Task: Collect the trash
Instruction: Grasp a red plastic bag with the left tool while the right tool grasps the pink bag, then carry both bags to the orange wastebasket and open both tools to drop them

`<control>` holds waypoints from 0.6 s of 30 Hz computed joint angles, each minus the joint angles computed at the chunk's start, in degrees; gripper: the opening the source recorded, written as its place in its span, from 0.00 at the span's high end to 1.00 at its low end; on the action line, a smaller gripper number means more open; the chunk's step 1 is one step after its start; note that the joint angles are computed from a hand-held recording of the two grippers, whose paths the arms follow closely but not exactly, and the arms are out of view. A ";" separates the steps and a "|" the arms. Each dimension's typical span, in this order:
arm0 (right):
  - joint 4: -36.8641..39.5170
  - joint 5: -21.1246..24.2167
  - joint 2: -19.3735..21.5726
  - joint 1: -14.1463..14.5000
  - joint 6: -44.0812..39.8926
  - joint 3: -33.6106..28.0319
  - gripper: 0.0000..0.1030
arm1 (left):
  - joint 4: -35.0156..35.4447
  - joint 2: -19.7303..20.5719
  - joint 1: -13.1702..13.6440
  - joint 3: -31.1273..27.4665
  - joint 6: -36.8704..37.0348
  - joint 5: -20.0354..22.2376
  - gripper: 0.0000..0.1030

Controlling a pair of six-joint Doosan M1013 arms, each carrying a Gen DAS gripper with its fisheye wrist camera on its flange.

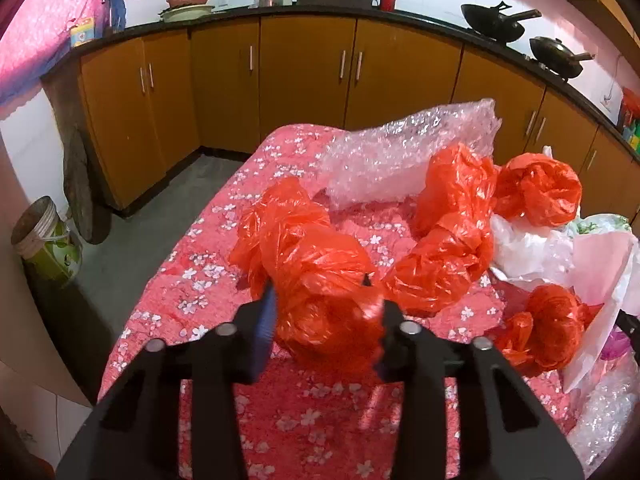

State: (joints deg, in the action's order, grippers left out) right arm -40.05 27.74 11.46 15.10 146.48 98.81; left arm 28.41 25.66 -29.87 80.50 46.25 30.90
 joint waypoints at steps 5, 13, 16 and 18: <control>-5.95 -1.22 -1.19 0.32 5.45 0.69 0.92 | 0.78 -1.08 -0.14 0.85 0.49 -0.93 0.76; -14.84 -3.26 -3.97 0.65 15.34 2.39 0.92 | 3.31 -4.47 -1.02 3.27 1.15 -5.58 0.76; -18.11 -4.87 -5.11 0.70 19.20 3.38 0.92 | 4.60 -5.38 -1.51 3.72 0.72 -6.52 0.76; -19.39 -5.98 -5.82 0.76 21.38 3.97 0.92 | 5.91 -5.93 -1.83 3.98 -0.11 -7.09 0.76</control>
